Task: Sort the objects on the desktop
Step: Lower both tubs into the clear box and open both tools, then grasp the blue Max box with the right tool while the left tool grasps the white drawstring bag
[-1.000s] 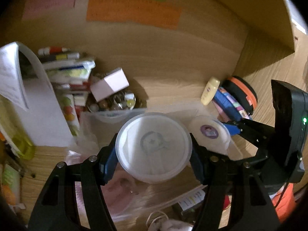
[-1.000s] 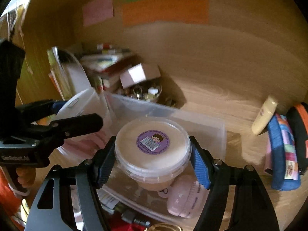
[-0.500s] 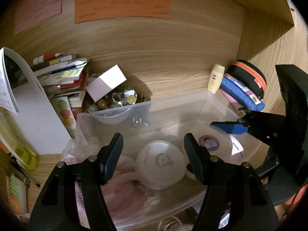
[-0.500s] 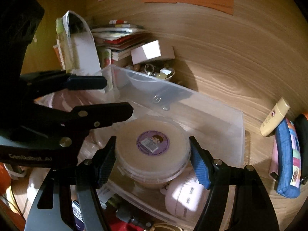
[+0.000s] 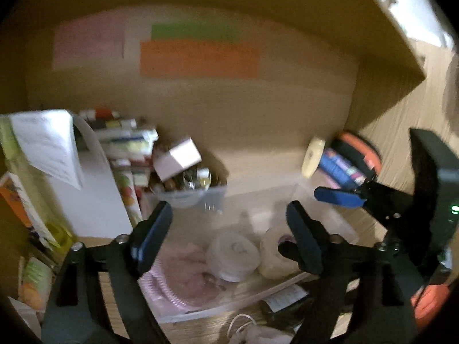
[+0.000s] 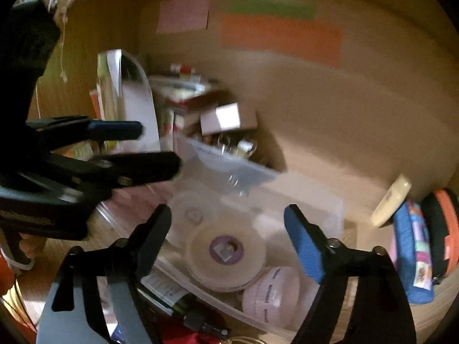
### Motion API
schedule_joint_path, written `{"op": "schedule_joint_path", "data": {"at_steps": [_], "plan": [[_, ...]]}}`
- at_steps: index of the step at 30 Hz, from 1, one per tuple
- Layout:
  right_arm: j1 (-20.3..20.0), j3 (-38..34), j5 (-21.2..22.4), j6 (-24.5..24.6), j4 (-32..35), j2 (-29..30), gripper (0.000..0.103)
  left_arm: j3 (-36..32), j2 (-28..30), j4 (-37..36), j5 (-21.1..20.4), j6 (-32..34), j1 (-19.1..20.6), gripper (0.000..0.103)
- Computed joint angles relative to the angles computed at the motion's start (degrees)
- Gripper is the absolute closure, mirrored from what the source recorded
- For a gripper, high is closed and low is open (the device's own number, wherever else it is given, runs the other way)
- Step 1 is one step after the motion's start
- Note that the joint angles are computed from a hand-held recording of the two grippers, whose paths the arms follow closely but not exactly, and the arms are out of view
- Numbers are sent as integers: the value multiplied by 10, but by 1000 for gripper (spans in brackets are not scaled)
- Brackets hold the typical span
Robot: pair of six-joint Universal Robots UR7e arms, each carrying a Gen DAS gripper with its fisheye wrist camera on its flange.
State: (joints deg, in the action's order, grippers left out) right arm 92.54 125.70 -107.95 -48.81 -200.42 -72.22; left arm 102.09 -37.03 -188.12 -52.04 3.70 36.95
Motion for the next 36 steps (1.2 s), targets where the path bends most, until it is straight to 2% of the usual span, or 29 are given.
{"op": "schedule_joint_path", "data": {"at_steps": [4,7,11,21,26,29,35,36], "plan": [[16,-2,-22,22,2,-14,20,24,-19,-29,29,15,-20,8],[23,14,-26,31,-8,-33,19,44,-32,-35,49,18,-32,5],[31,47,-29,26,-27,-59,19,80,-50,-25,67,3,-44,4],[41,137,-63,7,-87,-104,14,147,-75,20,70,-72,-55,4],[34,160,-58,9,-65,-106,14,167,-86,56,56,-111,-54,4],[29,170,-54,4,-67,-87,14,180,-88,59,66,-123,-57,4],[10,161,-37,38,-1,-59,18,214,-112,82,73,-157,-56,4],[8,157,-39,45,8,-51,21,216,-114,87,69,-163,-54,4]]}}
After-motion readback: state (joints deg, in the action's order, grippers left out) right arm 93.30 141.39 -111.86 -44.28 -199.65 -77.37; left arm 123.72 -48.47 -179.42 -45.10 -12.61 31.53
